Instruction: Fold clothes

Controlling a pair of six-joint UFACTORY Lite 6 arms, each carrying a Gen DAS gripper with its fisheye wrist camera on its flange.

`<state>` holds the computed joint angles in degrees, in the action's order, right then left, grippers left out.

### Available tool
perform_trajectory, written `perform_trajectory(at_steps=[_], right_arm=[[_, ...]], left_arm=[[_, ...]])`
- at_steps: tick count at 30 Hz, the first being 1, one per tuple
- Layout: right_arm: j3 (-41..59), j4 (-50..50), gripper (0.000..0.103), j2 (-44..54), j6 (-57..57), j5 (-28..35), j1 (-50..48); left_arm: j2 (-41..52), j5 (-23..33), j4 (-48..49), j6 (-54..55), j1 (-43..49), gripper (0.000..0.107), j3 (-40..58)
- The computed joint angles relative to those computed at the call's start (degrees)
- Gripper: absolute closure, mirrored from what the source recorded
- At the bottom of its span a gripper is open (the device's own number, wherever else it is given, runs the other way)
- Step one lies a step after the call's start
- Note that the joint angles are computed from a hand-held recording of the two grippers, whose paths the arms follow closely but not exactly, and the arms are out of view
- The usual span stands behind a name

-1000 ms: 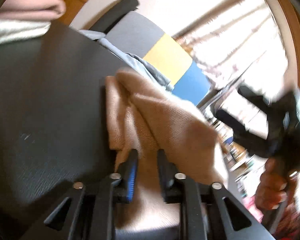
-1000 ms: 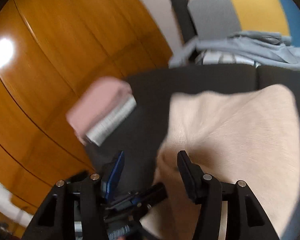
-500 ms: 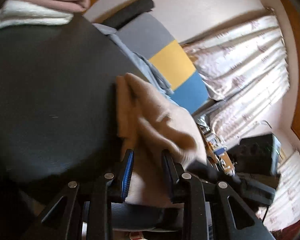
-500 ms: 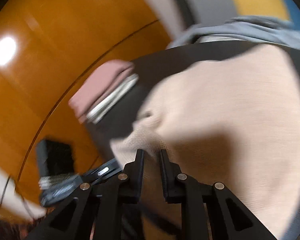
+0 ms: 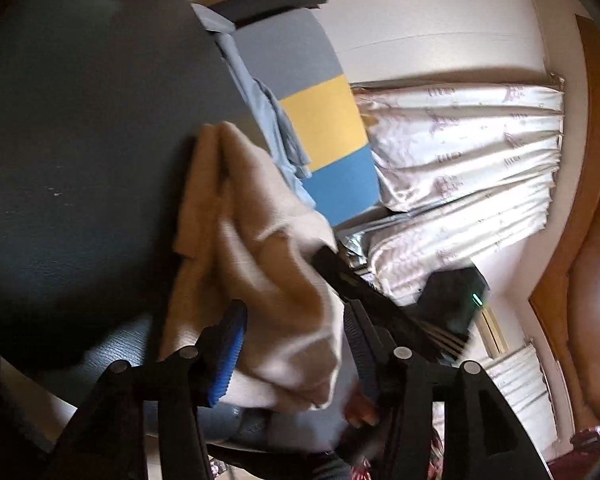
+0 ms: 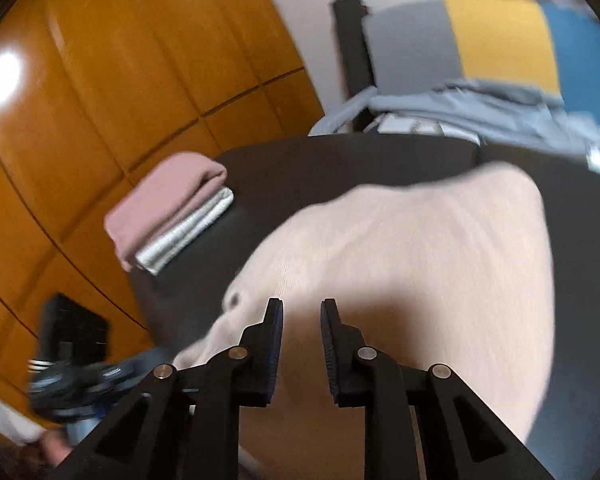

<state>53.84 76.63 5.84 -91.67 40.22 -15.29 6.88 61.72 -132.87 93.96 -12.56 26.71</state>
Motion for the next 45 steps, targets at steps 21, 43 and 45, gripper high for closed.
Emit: perform_trajectory(at_steps=[21,43,45], right_arm=[[-13.6,-11.1,0.059,-16.9,-9.0,15.5,-26.4],[-29.7,2.3,0.090,-22.6,-36.0,-2.6,-35.6],[-26.1,2.1,0.089,-15.4,-33.0,-2.8,-36.6]], left_arm=[[-5.9,-24.7,-3.6,5.2,-9.7,0.080,2.3],[-8.2,-29.8,-3.2,1.5,-22.8,0.099,0.5],[-4.1,-24.1,-0.7,-0.9,-21.1,0.099,0.5]])
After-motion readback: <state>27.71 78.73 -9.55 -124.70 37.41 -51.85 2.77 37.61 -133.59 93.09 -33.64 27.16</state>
